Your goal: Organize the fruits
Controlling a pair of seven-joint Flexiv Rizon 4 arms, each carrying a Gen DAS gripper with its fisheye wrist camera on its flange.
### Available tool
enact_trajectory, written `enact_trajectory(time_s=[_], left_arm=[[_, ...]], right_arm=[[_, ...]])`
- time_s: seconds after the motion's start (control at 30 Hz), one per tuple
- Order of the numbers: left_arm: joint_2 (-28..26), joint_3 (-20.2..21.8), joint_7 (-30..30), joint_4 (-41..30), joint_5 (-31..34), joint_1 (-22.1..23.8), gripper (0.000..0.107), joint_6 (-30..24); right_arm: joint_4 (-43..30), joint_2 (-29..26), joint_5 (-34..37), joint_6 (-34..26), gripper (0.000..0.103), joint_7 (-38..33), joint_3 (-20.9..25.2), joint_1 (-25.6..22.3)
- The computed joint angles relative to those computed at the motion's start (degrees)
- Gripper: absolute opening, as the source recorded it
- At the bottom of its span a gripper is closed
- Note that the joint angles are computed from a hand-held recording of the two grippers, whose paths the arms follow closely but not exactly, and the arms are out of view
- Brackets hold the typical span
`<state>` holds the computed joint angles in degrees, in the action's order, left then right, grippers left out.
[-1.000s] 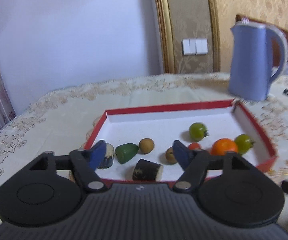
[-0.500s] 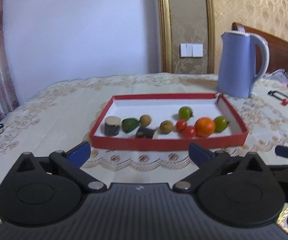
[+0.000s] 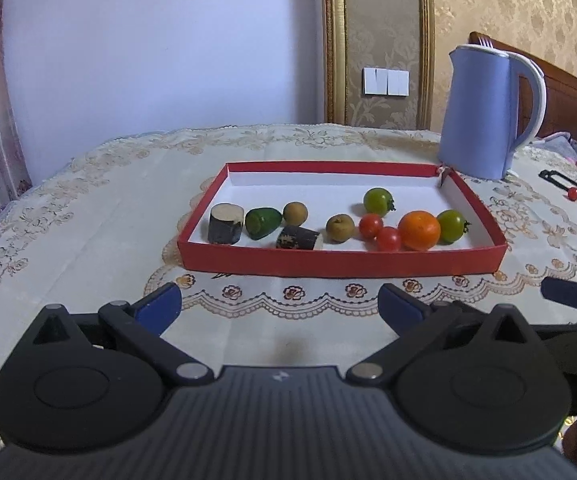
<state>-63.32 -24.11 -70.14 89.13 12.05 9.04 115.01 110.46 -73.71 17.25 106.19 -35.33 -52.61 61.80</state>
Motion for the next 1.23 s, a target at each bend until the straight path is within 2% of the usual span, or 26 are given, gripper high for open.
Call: enact_trajectory(time_s=[0.17, 0.33, 0.53, 0.6, 0.63, 0.73, 0.9, 1.03, 1.13, 1.23], left_arm=[[-0.6, -1.4, 0.8, -0.7, 1.1, 0.9, 0.103, -1.1], [-1.9, -7.3, 2.7, -0.2, 2.6, 5.1, 0.103, -5.0], [-2.3, -11.1, 5.6, 1.3, 0.7, 7.3, 0.103, -7.0], [-1.9, -9.4, 5.9, 1.4, 0.0, 6.0, 0.103, -4.3], [-1.3, -7.1, 5.4, 1.4, -0.9, 4.2, 0.103, -2.2], [-0.4, -4.3, 4.0, 1.2, -1.3, 2.2, 0.103, -0.7], [-0.8, -7.8, 2.6, 1.5, 1.2, 5.1, 0.103, -3.5], [-1.1, -7.9, 3.0, 1.4, 1.2, 5.1, 0.103, -3.4], [-1.5, -6.5, 3.2, 0.6, 1.1, 3.8, 0.103, -1.5], [-1.5, -2.1, 2.8, -0.9, 0.2, 0.4, 0.103, 1.6]], right_arm=[[-1.1, 0.0, -0.7, -0.7, 0.092, 0.0, 0.2, -0.5], [-1.8, -0.5, -1.2, -1.2, 0.092, 0.8, -0.3, -0.4], [-1.9, -1.5, -1.6, -1.8, 0.092, 1.7, -1.2, 0.5], [-1.9, -1.6, -1.5, -1.4, 0.092, 2.0, -1.3, 0.6], [-1.9, -1.6, -1.4, -1.2, 0.092, 2.1, -1.3, 0.5], [-1.9, -1.9, -1.3, -1.4, 0.092, 2.3, -1.7, 0.8], [-1.8, -2.6, -1.1, -1.3, 0.092, 2.8, -2.4, 1.5], [-1.8, -2.7, -1.2, -1.4, 0.092, 2.8, -2.4, 1.6], [-2.0, -2.8, -1.2, -1.3, 0.092, 2.9, -2.4, 1.6], [-2.4, -3.2, -1.5, -2.1, 0.092, 3.1, -2.6, 1.7]])
